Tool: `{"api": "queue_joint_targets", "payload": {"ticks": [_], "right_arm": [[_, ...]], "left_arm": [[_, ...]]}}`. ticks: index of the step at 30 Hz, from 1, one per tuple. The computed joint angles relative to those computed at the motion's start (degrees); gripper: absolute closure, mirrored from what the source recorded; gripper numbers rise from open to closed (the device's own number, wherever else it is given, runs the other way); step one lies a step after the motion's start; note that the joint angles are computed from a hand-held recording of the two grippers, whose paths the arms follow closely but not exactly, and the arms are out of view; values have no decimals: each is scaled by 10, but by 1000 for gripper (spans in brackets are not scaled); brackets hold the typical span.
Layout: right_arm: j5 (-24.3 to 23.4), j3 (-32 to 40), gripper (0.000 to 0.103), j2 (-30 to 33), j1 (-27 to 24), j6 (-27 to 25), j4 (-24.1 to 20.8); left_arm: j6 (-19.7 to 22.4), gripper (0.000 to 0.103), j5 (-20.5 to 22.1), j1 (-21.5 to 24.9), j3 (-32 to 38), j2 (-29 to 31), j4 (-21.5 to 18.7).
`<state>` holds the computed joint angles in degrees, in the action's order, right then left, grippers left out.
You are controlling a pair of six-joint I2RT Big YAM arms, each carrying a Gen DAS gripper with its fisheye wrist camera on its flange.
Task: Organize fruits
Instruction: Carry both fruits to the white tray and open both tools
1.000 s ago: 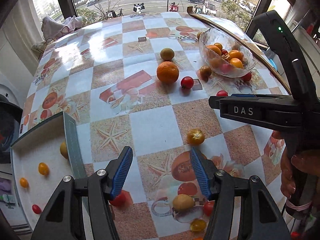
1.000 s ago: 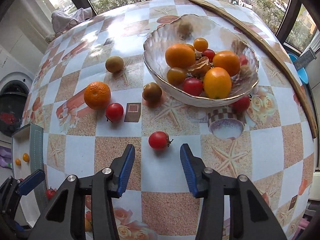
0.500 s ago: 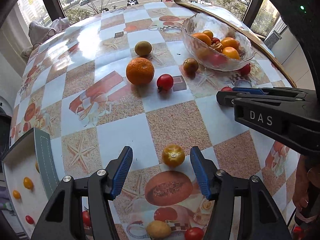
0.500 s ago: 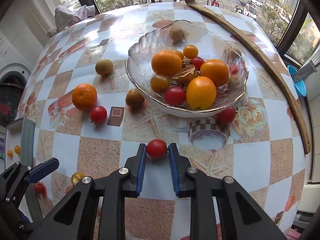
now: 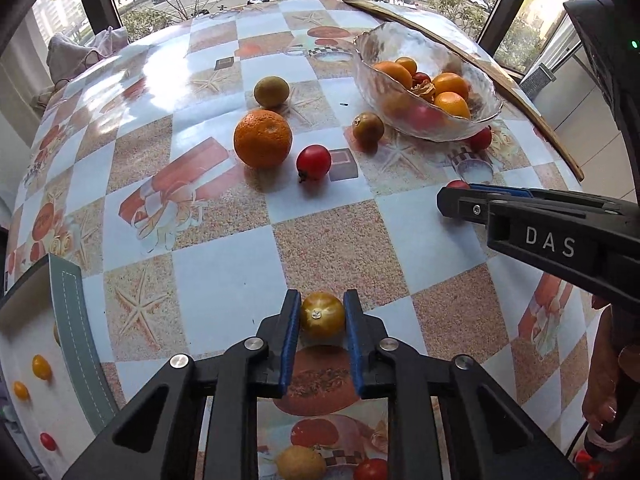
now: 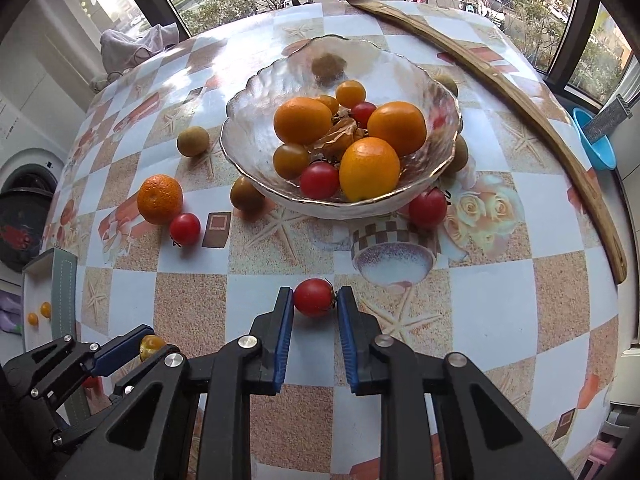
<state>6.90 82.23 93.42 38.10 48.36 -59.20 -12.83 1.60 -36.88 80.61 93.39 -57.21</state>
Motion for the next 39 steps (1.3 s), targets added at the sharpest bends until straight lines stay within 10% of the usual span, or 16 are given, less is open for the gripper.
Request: {"api": "queue_joint_targets", "payload": {"ticks": [20, 39], "right_arm": [[-19, 13, 79, -24, 55, 48, -7], [-29, 198, 79, 92, 118, 6, -60]], "left_arm": [[-9, 80, 14, 48, -58, -107, 10], [-8, 80, 5, 166, -162, -226, -11]]}}
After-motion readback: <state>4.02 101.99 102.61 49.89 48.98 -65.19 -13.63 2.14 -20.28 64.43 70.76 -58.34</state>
